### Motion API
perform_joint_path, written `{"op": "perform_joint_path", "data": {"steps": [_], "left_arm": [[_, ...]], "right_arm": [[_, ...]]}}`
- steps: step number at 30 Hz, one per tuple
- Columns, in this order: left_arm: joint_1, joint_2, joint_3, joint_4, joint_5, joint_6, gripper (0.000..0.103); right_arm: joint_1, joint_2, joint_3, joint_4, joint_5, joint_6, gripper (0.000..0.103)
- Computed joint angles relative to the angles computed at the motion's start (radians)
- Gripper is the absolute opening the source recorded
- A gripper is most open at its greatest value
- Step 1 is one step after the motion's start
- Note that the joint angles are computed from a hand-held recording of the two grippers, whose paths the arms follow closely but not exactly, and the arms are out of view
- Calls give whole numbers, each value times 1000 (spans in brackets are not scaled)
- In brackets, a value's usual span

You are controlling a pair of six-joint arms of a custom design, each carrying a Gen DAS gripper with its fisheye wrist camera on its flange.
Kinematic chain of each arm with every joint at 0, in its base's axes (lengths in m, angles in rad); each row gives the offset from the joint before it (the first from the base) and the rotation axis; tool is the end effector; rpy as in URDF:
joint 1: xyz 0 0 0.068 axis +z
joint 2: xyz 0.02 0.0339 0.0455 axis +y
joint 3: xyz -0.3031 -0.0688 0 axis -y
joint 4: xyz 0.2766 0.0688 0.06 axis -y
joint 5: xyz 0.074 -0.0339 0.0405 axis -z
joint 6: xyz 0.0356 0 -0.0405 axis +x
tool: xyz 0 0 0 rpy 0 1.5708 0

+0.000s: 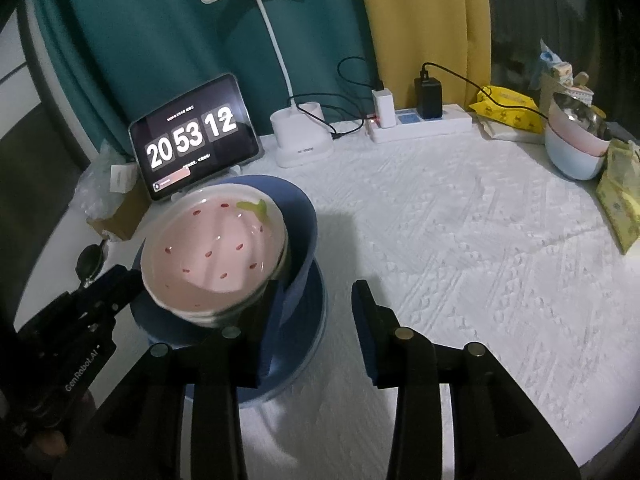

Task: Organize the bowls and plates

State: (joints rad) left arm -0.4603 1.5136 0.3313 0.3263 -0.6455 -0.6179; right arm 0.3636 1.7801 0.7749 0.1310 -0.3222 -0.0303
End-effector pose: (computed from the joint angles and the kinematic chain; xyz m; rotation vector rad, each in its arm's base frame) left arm 0.2157 -0.0830 0.1055 -0.4490 2.1808 0.2106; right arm 0.3241 0.1354 0.1260 -0.6222 2.3782 0.5411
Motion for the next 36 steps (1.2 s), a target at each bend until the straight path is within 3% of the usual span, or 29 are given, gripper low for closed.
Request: {"op": "perform_joint_path", "data": {"steps": [16, 26, 27, 28, 30, 36], "left_arm": [[-199, -55, 17, -145, -164, -131, 42], [-303, -76, 31, -228, -200, -242, 43], [-316, -74, 37, -246, -208, -258, 49], [-326, -75, 42, -261, -212, -271, 75], [-347, -82, 42, -272, -224, -292, 95], [-420, -88, 70, -369, -288, -361, 95]], "right_arm": [[-57, -111, -116, 26, -26, -41, 38], [-107, -181, -178, 36, -49, -74, 38], [-112, -192, -187, 41, -50, -76, 38], [-116, -200, -194, 45, -51, -80, 38], [-125, -218, -211, 55, -50, -88, 38], [-151, -274, -255, 73, -51, -106, 44]]}}
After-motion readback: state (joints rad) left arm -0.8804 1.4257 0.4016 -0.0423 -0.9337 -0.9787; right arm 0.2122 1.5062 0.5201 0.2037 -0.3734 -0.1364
